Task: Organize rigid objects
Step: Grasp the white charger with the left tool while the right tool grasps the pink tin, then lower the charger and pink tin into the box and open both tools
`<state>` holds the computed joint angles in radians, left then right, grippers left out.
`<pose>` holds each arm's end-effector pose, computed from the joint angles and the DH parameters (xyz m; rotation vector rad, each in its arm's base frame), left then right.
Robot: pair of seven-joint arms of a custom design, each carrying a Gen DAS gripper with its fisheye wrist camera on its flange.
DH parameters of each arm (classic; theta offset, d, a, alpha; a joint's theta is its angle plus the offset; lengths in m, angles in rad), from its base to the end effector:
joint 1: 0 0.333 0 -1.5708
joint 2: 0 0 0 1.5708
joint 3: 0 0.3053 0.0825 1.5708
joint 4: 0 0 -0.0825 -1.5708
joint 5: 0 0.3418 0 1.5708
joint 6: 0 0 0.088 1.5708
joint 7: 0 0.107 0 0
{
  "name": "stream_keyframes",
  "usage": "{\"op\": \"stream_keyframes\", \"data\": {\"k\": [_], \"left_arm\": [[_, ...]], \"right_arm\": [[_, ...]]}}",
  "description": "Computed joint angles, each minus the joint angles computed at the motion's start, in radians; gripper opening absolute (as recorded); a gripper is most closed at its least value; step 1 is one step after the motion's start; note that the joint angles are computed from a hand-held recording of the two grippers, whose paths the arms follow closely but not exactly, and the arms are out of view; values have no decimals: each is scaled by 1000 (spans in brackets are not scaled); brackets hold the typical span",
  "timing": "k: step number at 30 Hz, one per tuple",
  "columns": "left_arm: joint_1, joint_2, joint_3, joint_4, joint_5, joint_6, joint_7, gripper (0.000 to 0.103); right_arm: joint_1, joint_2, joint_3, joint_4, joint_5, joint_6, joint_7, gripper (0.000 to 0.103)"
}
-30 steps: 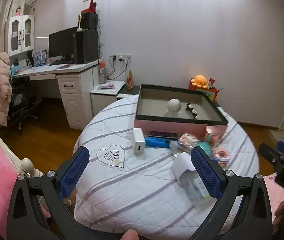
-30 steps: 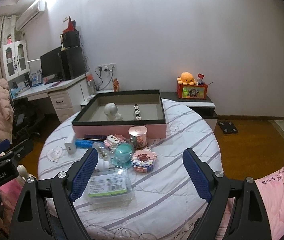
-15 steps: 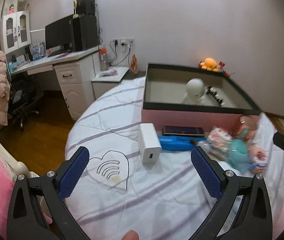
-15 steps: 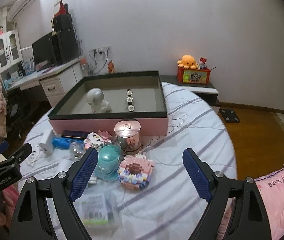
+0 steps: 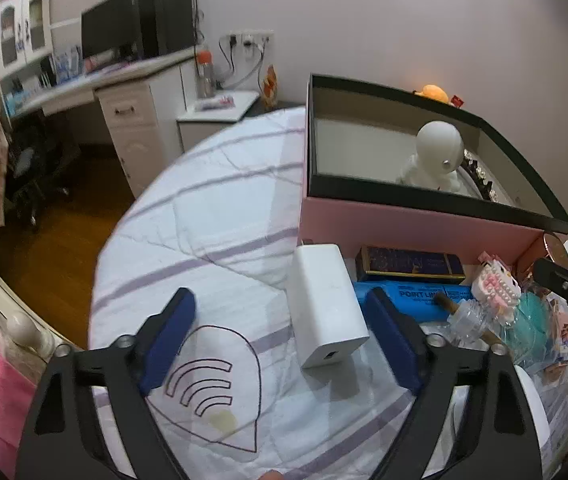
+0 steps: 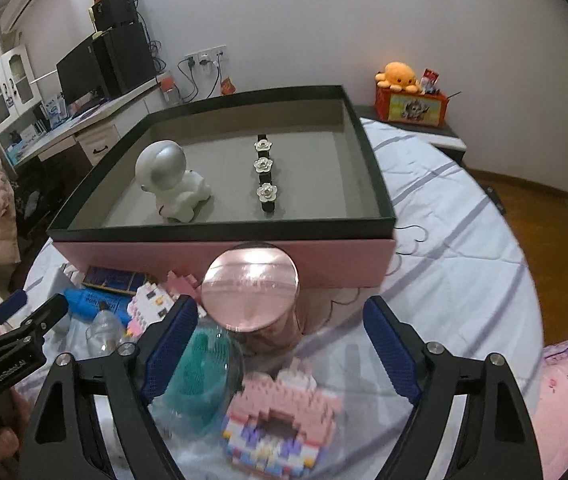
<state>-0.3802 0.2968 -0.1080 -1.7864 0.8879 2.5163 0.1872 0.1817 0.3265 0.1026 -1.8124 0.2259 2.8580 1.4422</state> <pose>0.5559 -0.2956 0.4433 -2.0019 1.5030 -0.6517 0.6239 0.1617 0.4582 -1.9022 1.5525 -0.4328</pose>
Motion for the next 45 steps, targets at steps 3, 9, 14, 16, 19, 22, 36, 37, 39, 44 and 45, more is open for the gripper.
{"op": "stream_keyframes", "data": {"k": [3,9,14,16,19,22,36,37,39,44,45], "left_arm": [[5,-2,-1,-7,-2,21,8,67],[15,-2,-7,-15,-56,80,59,23],[23,-28,-1,-56,-84,129,70,23],[19,-35,-2,-59,-82,123,73,23],[13,-48,-3,-63,-66,114,63,23],[10,-68,-5,-70,-36,102,37,23],[16,-112,-46,17,83,43,32,23],[17,-105,-45,41,90,45,40,23],[14,-90,-41,82,103,42,50,23],[6,-8,-18,236,108,51,103,23],[6,22,-12,282,92,52,129,23]], "right_arm": [[-17,19,20,28,26,-28,-29,71],[-19,36,33,45,60,-31,-87,51],[-40,9,55,9,124,-13,-137,51],[-46,-8,60,-7,147,-3,-159,51],[-47,-34,64,-31,178,12,-187,51],[-52,-62,70,-51,216,21,-223,51],[-31,-142,59,-43,380,25,-397,51],[-20,-139,48,-29,360,29,-387,51],[-5,-127,36,5,324,31,-367,51],[6,-51,22,154,238,-5,-307,51],[9,-26,18,195,215,-22,-288,51]]}}
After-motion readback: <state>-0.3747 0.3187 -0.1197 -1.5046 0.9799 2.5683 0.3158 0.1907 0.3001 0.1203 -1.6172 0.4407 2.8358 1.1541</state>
